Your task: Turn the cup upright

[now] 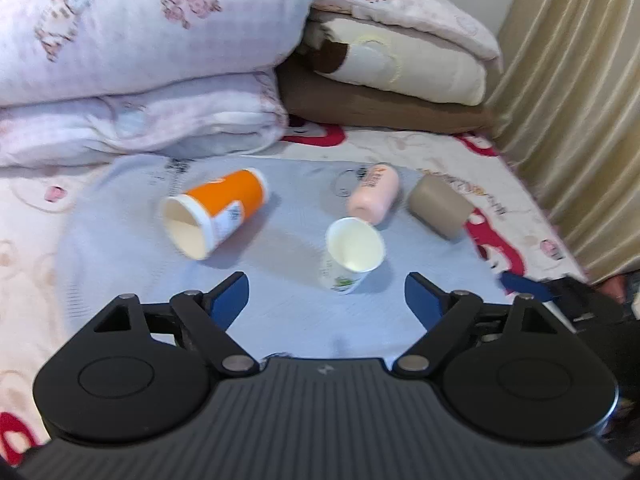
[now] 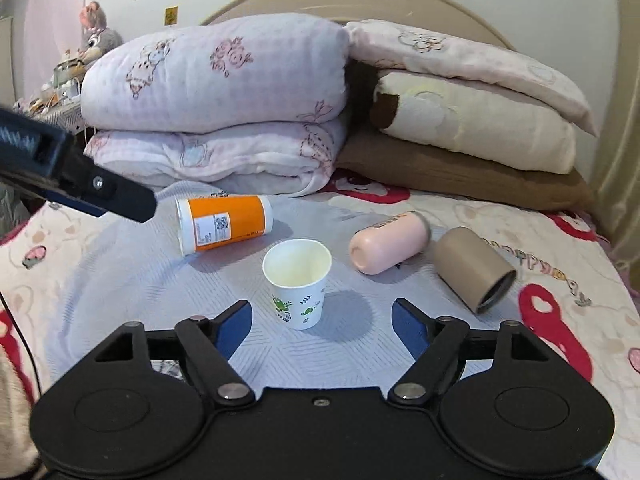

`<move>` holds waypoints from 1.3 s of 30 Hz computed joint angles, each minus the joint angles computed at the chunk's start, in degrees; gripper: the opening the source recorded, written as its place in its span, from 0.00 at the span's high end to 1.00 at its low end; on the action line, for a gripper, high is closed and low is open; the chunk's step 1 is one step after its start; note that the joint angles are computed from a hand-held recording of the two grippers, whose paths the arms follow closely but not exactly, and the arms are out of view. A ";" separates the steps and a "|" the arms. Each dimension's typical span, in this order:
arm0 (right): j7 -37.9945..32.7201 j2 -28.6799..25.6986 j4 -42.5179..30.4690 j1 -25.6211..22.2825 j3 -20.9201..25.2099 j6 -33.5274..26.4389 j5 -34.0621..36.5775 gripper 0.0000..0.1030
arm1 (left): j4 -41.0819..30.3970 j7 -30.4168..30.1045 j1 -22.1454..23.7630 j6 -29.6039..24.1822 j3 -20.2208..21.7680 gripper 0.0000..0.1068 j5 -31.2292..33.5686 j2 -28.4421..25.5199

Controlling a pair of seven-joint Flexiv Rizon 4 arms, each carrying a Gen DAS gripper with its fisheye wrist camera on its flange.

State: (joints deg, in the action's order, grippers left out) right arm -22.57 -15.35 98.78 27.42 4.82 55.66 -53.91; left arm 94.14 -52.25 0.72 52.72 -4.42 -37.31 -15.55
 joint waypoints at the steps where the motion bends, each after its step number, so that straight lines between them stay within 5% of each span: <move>1: -0.08 0.57 -0.09 0.11 0.27 -0.74 0.61 0.21 | 0.44 -1.21 -0.58 1.03 0.76 0.17 2.02 0.64; 7: 0.94 3.32 -1.67 1.56 2.21 -10.29 3.66 0.17 | 1.81 -6.43 -1.35 -0.12 3.08 0.15 10.10 3.42; 13: 4.38 6.08 -1.46 2.71 3.61 -15.59 -1.24 0.06 | 2.15 -11.56 -2.67 0.54 4.82 0.09 21.07 5.63; 25: 9.25 8.50 -3.59 3.34 6.48 -23.71 2.01 0.03 | 5.90 -9.84 -3.21 -0.57 4.39 0.08 19.87 11.36; 39: 8.29 7.70 -6.51 6.84 7.27 -32.69 -1.36 0.03 | 6.68 -18.25 -2.68 -0.48 5.65 0.06 28.50 12.72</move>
State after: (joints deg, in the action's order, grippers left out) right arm -14.28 -7.65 92.27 34.26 12.08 22.97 -55.28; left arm 100.82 -70.50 -1.96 52.24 1.23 -8.82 -2.83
